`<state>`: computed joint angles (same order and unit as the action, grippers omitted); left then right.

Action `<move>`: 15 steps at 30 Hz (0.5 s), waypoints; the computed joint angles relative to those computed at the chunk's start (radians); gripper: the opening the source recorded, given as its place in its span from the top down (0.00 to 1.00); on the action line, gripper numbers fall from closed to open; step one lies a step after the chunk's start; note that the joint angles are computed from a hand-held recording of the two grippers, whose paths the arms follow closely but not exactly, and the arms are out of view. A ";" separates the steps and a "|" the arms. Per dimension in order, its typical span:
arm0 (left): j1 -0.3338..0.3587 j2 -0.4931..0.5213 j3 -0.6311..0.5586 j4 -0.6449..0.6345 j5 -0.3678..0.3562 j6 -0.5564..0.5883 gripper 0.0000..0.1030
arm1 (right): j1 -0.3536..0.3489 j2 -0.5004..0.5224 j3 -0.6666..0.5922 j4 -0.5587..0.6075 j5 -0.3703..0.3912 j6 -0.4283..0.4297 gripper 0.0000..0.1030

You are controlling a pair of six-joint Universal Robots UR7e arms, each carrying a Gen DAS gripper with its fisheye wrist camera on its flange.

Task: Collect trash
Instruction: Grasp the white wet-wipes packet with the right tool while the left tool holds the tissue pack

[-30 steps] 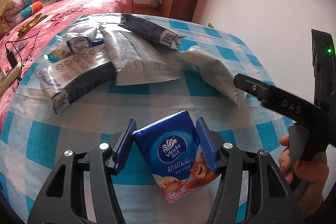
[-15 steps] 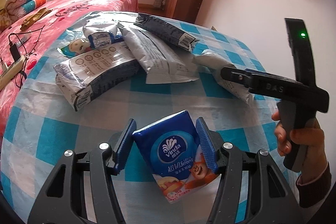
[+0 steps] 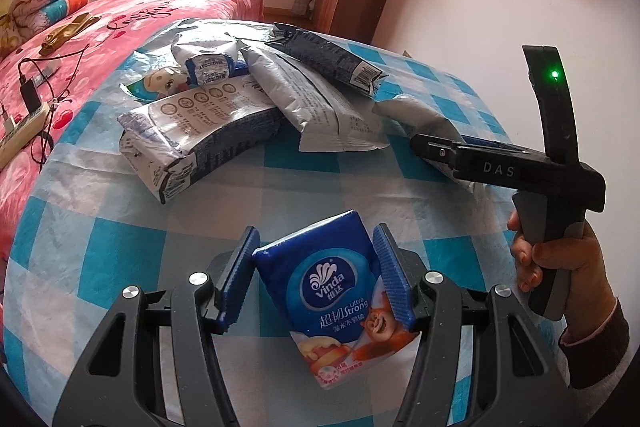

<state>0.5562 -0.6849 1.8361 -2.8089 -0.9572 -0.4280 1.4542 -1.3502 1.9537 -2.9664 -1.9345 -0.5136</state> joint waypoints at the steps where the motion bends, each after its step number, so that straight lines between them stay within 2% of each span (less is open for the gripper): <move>1: 0.000 -0.003 0.003 -0.001 0.000 -0.001 0.42 | 0.003 0.002 0.001 -0.007 -0.007 -0.002 0.22; 6: 0.002 -0.020 0.023 -0.005 -0.002 -0.004 0.42 | 0.014 -0.010 0.023 -0.004 -0.012 0.006 0.29; 15: -0.001 -0.063 0.078 -0.007 0.009 -0.022 0.42 | 0.024 -0.048 0.095 -0.045 -0.012 0.036 0.33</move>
